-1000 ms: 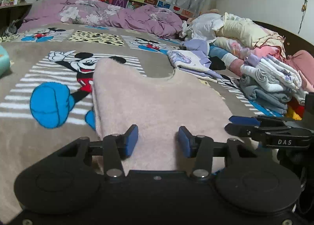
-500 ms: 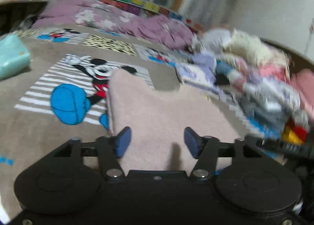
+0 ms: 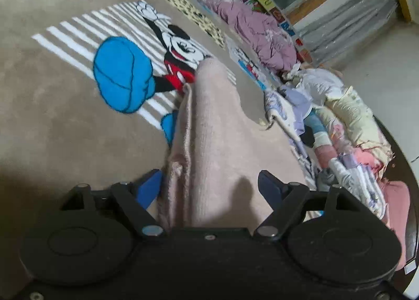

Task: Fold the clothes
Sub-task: 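Grasp the folded pink sweater edge with the right tool while the left tool grasps it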

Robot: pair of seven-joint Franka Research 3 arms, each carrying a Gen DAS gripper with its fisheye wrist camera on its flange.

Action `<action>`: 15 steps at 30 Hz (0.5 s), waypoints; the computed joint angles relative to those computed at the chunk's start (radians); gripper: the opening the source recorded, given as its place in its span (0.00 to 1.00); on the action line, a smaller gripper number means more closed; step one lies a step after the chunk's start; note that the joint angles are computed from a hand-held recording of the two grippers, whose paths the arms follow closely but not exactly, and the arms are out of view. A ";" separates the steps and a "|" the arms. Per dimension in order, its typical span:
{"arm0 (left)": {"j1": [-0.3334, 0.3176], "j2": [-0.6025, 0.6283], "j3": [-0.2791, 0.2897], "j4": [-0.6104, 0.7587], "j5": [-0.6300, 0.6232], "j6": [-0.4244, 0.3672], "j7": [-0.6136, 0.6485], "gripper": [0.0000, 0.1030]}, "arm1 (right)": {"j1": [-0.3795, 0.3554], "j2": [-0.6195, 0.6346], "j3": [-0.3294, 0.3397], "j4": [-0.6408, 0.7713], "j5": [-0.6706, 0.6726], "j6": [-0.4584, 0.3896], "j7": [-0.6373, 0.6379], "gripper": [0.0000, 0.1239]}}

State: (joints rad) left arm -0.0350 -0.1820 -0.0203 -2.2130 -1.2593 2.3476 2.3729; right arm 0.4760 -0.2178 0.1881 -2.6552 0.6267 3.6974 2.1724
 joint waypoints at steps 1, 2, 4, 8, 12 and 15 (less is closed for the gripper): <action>-0.002 0.016 -0.002 0.016 0.005 -0.004 0.000 0.78 | -0.006 0.007 -0.011 0.017 -0.016 -0.037 -0.010 0.68; -0.003 0.031 -0.005 0.033 0.010 -0.008 0.000 0.78 | -0.020 0.011 -0.005 0.036 -0.008 -0.072 -0.042 0.66; -0.002 0.061 -0.014 0.066 0.018 -0.017 -0.001 0.78 | -0.055 0.021 0.016 0.076 0.025 -0.142 -0.120 0.66; 0.004 0.108 -0.036 0.118 0.032 -0.029 -0.004 0.78 | -0.056 0.051 -0.012 0.118 -0.026 -0.190 -0.153 0.69; 0.020 0.123 -0.043 0.137 0.045 -0.061 -0.029 0.76 | 0.016 0.074 -0.148 0.136 -0.245 -0.222 -0.035 0.69; 0.030 0.120 -0.044 0.135 0.048 -0.084 -0.036 0.73 | 0.036 0.066 -0.196 0.122 -0.373 -0.221 0.051 0.65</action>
